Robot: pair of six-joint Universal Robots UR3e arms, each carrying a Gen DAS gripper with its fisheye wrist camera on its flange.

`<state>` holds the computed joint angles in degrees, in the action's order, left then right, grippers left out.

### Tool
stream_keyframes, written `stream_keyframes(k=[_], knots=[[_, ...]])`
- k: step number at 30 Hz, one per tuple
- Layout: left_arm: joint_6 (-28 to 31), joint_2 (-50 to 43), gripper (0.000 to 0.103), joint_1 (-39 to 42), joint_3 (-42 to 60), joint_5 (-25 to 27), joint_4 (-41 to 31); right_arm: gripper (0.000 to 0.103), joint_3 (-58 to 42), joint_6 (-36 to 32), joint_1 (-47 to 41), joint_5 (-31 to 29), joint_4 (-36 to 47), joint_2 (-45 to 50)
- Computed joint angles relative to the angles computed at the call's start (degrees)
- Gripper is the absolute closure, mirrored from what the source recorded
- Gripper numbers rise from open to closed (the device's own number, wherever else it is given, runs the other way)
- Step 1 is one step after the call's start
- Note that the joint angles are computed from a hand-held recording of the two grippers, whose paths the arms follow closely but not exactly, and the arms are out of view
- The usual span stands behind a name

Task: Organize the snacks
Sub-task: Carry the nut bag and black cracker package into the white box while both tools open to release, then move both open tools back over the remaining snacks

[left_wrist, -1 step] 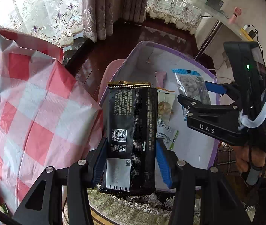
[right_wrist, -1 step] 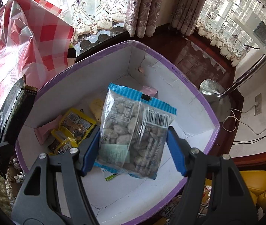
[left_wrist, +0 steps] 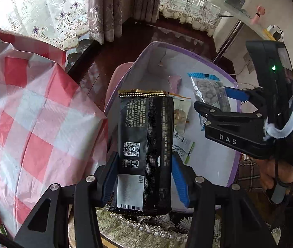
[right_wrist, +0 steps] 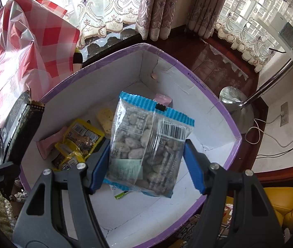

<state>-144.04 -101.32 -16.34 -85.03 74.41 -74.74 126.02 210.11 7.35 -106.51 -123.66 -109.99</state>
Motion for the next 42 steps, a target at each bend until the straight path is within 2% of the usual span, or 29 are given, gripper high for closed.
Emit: stream_keyframes(k=[6, 9, 11, 13, 19, 23, 28, 33, 37, 42], knots=[[-1.9, -2.1, 0.052, 0.0, 1.1, -0.9, -1.1, 0.032, 1.2, 0.5, -0.3, 0.2, 0.0, -1.0], [-2.6, -2.4, 0.048, 1.5, 1.6, -2.2, -2.4, 0.032, 1.1, 0.7, -0.2, 0.3, 0.2, -1.1], [-3.5, -2.4, 0.042, 1.9, 1.4, -2.2, -2.0, 0.031, 1.2, 0.1, -0.8, 0.7, 0.4, -1.7], [-3.6, -1.7, 0.042, 2.7, 0.9, -2.8, -1.8, 0.031, 1.2, 0.0, -0.8, 0.8, 0.7, -2.2], [-2.5, 3.4, 0.042, 6.0, -2.1, -4.4, -0.7, 0.031, -2.0, 0.7, 1.1, -0.9, 2.8, -2.1], [-0.9, 10.0, 0.042, 11.4, -6.8, -6.3, 0.9, 0.028, -5.9, 1.3, 3.5, -0.6, 3.4, -0.7], [3.1, 20.2, 0.042, 23.1, -13.9, -10.1, 1.2, 0.027, -14.1, 3.2, 9.8, -1.8, 2.4, 5.7], [7.9, 28.1, 0.042, 40.7, -18.6, -15.5, -1.8, 0.025, -26.0, 5.1, 17.1, -3.7, 1.5, 15.9], [9.3, 29.9, 0.042, 54.0, -20.7, -18.2, -0.6, 0.023, -37.0, 6.5, 22.8, -4.5, 2.2, 25.1], [7.0, 25.7, 0.042, 67.2, -19.1, -19.3, -0.5, 0.023, -53.9, 3.2, 28.5, -5.3, 6.7, 37.4]])
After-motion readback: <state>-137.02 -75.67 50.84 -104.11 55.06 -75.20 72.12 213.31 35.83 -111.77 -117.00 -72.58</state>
